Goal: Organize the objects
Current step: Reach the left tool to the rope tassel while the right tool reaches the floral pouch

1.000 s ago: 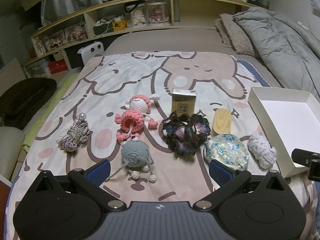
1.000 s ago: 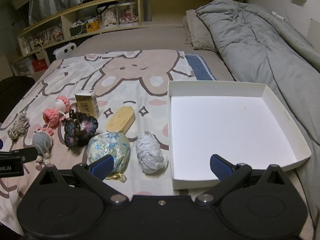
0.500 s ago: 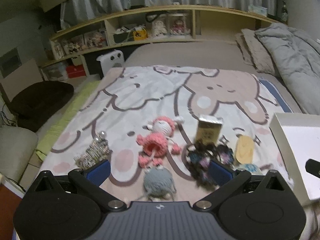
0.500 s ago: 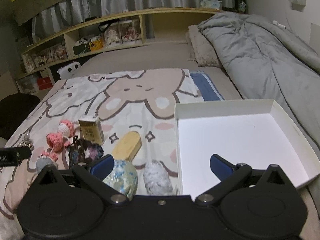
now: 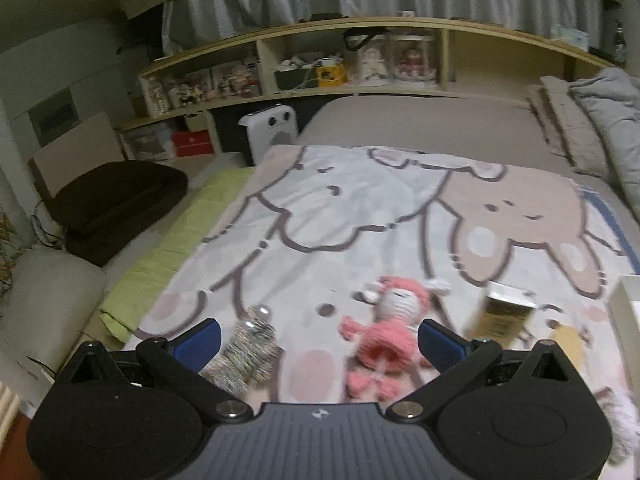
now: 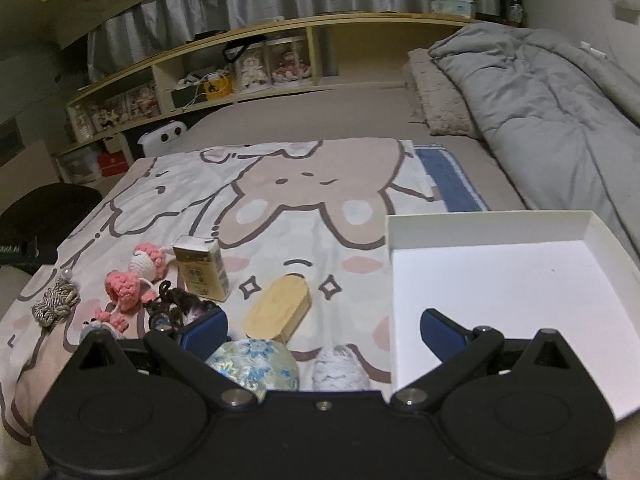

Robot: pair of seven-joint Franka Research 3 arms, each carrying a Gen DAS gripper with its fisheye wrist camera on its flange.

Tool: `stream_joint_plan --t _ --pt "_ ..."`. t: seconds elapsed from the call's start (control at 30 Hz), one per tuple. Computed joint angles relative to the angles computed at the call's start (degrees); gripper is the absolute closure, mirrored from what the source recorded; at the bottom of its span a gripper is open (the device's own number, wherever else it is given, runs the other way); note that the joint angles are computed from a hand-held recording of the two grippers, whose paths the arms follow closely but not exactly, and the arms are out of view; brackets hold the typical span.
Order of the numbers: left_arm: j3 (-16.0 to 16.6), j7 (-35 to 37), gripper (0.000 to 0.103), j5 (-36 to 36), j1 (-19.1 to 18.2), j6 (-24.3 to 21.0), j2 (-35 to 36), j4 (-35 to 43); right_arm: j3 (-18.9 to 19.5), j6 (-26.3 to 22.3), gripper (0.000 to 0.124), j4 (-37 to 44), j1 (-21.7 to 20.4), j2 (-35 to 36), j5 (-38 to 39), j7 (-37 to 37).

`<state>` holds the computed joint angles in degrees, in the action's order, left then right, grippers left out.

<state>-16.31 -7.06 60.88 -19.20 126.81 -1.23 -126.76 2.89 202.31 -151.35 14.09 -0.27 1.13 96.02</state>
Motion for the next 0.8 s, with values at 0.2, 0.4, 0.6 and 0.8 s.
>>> stream_joint_plan --t 0.2,0.4,0.6,0.8 --pt "2.1 1.3 0.000 0.7 1.9 -3.0 2.8 0.2 1.0 1.9 0.021 3.0 -2.7 4.7 -8.5 4.2" --pt "4.3 1.9 0.000 -1.3 4.6 2.2 4.1 -1.4 3.7 3.2 0.021 5.8 -6.9 8.6 -16.9 8.4" --pt "5.7 2.5 0.000 -1.1 6.4 7.5 6.2 -2.7 7.1 1.5 0.021 8.1 -11.0 11.2 -25.3 11.7" --pt "7.2 2.8 0.000 -2.1 8.1 13.4 8.1 -4.3 15.0 -1.3 0.021 11.6 -21.2 14.4 -42.5 21.6"
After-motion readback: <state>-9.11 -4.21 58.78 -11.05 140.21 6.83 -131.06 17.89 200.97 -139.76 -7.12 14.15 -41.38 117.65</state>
